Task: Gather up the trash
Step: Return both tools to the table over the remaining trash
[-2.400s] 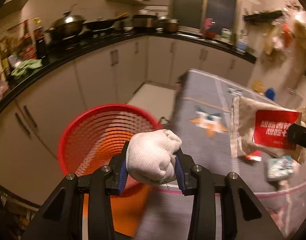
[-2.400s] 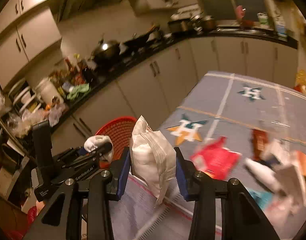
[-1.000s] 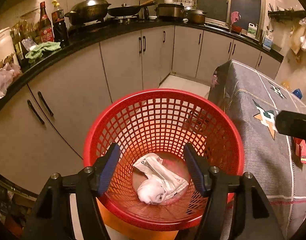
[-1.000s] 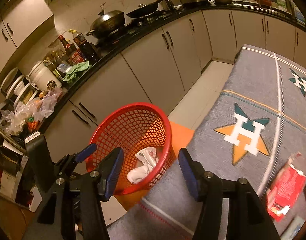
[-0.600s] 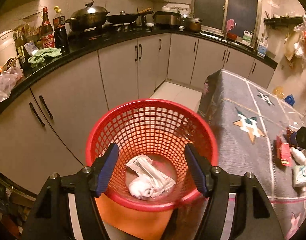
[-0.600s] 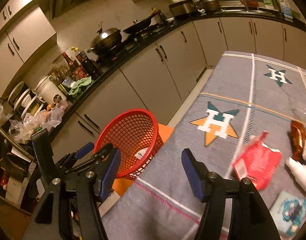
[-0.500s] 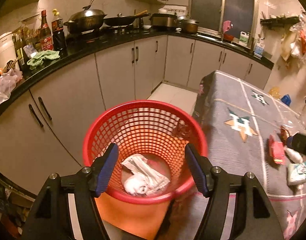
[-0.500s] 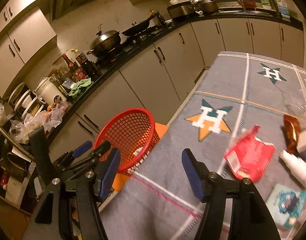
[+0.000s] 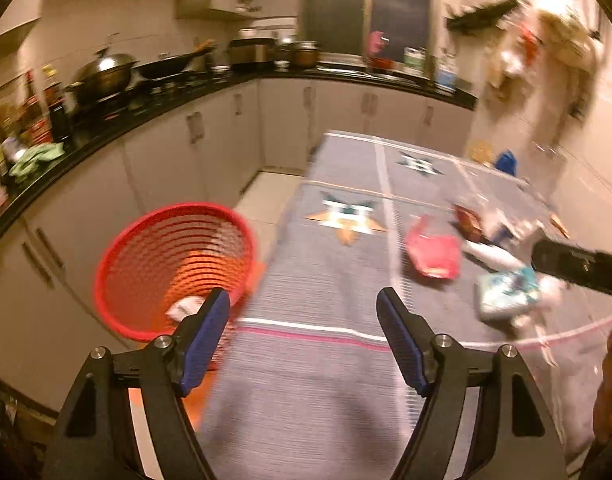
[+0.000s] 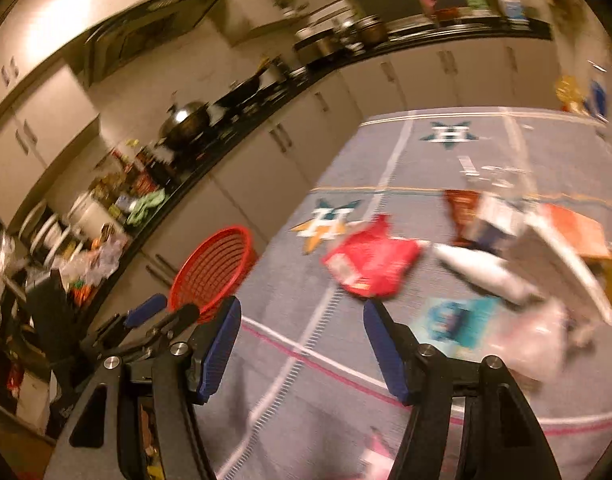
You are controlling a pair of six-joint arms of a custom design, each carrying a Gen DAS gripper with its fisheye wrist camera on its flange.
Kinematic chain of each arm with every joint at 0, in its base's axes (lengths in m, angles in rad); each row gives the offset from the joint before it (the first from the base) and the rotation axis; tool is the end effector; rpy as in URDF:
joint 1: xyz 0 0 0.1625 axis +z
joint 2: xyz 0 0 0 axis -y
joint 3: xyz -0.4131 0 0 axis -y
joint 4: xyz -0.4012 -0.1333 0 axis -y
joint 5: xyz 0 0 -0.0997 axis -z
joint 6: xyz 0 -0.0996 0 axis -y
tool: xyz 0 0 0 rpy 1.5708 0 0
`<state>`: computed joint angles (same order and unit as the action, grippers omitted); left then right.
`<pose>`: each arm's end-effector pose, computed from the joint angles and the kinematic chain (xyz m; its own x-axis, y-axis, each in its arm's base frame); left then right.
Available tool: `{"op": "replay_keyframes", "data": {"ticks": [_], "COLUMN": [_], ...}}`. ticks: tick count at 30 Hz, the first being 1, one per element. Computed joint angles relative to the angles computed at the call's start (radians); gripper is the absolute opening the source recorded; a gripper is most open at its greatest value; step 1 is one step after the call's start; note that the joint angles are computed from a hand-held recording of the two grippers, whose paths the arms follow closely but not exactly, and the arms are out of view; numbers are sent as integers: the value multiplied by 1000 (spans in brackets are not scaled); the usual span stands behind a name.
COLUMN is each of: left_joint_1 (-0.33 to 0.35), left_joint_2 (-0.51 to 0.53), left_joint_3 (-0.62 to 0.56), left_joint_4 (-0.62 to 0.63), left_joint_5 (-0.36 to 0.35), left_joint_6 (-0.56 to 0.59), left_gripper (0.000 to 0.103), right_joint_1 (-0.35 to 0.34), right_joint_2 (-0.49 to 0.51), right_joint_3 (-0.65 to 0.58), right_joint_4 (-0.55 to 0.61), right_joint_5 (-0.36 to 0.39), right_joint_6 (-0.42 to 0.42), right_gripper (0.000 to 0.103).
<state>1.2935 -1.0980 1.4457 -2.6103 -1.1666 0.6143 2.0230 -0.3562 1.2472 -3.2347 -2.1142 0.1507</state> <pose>-0.0259 -0.7210 0.3867 -0.6572 0.4354 -0.6152 0.7216 0.5993 -0.3467 0.4102 -0.6571 0.0031 -0.9641 0.0480 0.2611 -0.1700 0.6440 -0.7459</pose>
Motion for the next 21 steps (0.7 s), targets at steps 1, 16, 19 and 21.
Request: {"op": "replay_keyframes", "data": {"ticks": [1,16,19,21], "left_joint_1": [-13,-111,-112,-109], "left_joint_2": [-3,3,9,13], "left_joint_3": [19,191,190,183], "left_joint_4": [7,43,53,68], "left_joint_5": [-2,-39,-38,-45], "left_joint_6": [1,37,50,60], "left_gripper": [75,75,75,76], "right_joint_1": [-5,-78,-96,-107], "right_joint_2": [-27,-175,-157,-145], "right_joint_3": [53,337,317,303], "right_joint_4": [-45,-186,-160,-143], "right_joint_5": [-10,-161,-152,-131], "right_joint_6": [11,164,172,174], "right_gripper": [68,56,54,45]}}
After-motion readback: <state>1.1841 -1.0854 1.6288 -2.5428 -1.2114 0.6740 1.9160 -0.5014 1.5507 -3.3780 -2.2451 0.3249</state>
